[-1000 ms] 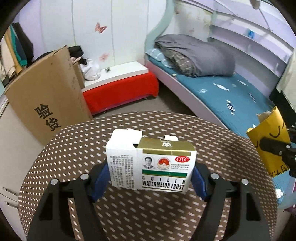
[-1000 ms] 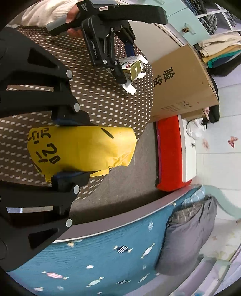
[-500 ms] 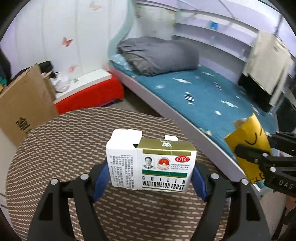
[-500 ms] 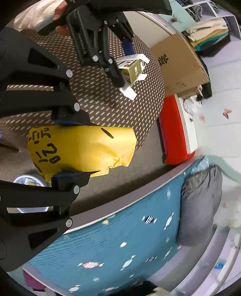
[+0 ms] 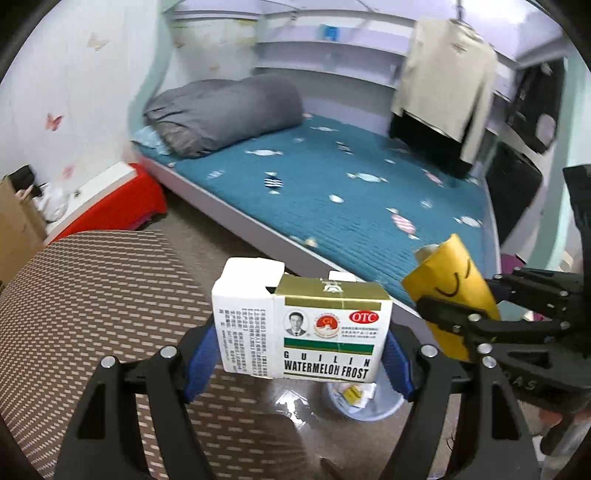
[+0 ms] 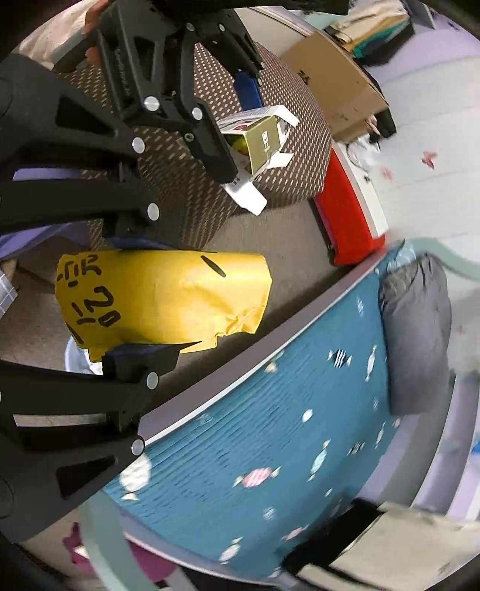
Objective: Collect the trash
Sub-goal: 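Carry the yellow bag and Watermelon Frost box with both tools to the bucket, then open both tools to drop the bag and box into the bucket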
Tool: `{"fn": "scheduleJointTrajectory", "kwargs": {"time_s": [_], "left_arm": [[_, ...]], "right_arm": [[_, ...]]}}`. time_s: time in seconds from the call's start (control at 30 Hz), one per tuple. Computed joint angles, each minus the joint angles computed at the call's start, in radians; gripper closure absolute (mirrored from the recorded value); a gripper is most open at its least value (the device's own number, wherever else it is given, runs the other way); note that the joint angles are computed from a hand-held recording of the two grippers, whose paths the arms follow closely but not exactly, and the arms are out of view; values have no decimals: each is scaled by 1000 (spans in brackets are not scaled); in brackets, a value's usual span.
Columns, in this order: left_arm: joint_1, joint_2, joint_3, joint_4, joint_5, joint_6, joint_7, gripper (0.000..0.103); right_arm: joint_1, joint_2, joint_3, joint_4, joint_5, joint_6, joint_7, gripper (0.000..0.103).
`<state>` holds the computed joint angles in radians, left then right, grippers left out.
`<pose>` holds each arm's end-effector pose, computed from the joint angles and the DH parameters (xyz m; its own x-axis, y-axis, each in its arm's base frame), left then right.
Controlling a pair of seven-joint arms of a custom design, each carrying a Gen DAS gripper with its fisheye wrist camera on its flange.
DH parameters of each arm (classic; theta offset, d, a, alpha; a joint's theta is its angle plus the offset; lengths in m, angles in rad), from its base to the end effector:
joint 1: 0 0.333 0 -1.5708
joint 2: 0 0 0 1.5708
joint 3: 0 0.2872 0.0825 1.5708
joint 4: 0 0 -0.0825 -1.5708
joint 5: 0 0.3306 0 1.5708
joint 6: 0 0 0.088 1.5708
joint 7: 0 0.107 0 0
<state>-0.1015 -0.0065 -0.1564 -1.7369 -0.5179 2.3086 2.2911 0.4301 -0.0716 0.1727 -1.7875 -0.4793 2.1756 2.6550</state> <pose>0.5319 -0.1508 0.6107 -0.6906 -0.7205 0.0635 -0.5661 0.4839 -0.6673 0.4431 0.2875 0.6062 -0.2532 -0.9607 -0.1140 -0.7617 0.2706 -0.5888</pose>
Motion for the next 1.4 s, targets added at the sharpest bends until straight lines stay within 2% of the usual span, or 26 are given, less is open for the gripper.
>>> {"fn": "scheduleJointTrajectory", "kwargs": {"time_s": [0.2,0.43,0.63,0.73,0.83,1.07,1.17,1.23,1.3,1.4], "left_arm": [[-57,-75,-35,-126,-11,13,33,29],[-128,-72,-67,-190,17,18,11,29],[-174,-33,-94,-212,65,9,-18,29],[-191,-13,-104,-220,102,13,-29,28],[-211,-3,-118,-260,211,92,-105,17],[-198,37,-97,-232,248,63,-145,17],[-178,45,-83,-223,248,55,-160,15],[-163,51,-74,-212,243,43,-169,15],[-150,55,-67,-204,246,36,-178,15],[-133,47,-62,-208,232,36,-167,15]], "right_arm": [[-21,-193,5,-260,29,35,107,64],[-49,-367,15,-491,96,34,178,63],[-58,-462,9,-640,159,36,228,63],[-61,-490,5,-693,183,51,242,62],[-62,-510,1,-736,207,59,255,62],[-72,-478,-8,-742,222,92,245,60],[-92,-431,5,-705,197,107,259,44],[-104,-400,10,-670,178,98,276,23],[-114,-388,16,-655,147,116,301,17],[-103,-379,7,-649,147,142,296,17]]}}
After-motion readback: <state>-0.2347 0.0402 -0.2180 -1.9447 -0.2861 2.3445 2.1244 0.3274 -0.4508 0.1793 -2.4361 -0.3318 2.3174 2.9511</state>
